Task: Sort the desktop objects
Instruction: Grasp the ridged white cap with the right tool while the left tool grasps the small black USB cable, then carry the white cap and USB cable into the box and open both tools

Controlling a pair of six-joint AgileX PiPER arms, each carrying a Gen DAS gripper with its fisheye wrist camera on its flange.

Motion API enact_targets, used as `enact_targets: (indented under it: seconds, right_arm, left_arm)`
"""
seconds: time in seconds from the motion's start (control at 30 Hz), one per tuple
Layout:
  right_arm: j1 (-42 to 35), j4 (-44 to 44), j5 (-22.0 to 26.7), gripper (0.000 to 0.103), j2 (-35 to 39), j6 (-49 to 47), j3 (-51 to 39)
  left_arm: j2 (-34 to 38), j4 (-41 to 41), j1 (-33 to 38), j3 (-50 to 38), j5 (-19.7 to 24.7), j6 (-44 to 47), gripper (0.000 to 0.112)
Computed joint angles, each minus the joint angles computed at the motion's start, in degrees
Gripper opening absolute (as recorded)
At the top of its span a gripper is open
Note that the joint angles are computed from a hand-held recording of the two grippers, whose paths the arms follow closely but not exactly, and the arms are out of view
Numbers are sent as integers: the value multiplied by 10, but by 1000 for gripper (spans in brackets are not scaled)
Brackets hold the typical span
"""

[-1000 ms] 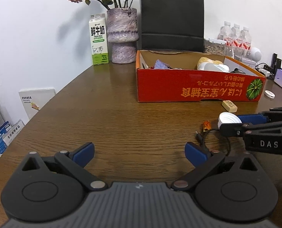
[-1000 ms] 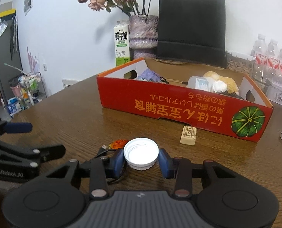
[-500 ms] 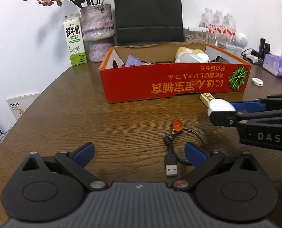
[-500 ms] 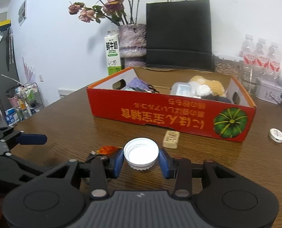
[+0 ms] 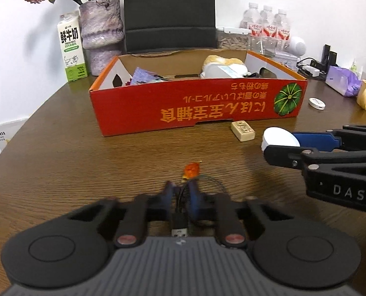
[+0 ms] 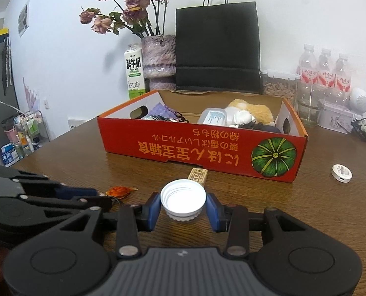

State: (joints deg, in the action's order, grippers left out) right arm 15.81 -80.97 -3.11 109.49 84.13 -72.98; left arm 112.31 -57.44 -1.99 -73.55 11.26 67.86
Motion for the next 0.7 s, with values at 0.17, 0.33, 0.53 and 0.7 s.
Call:
enact_targets:
  seconds: [0.17, 0.33, 0.53, 0.7]
  right_arm:
    - [0, 108, -4, 39, -5, -113, 8]
    - [1, 227, -7, 39, -9, -231, 15]
    - [1, 406, -23, 39, -17, -404, 23]
    - [6, 561, -22, 39, -21, -567, 10]
  left_arm:
    - [-8, -57, 0, 12, -4, 54, 10]
    - [-25, -175, 5, 33, -4, 174, 10]
    - [-49, -337, 13, 48, 2, 329, 10]
    - [-55, -416, 19, 26, 16, 396, 10]
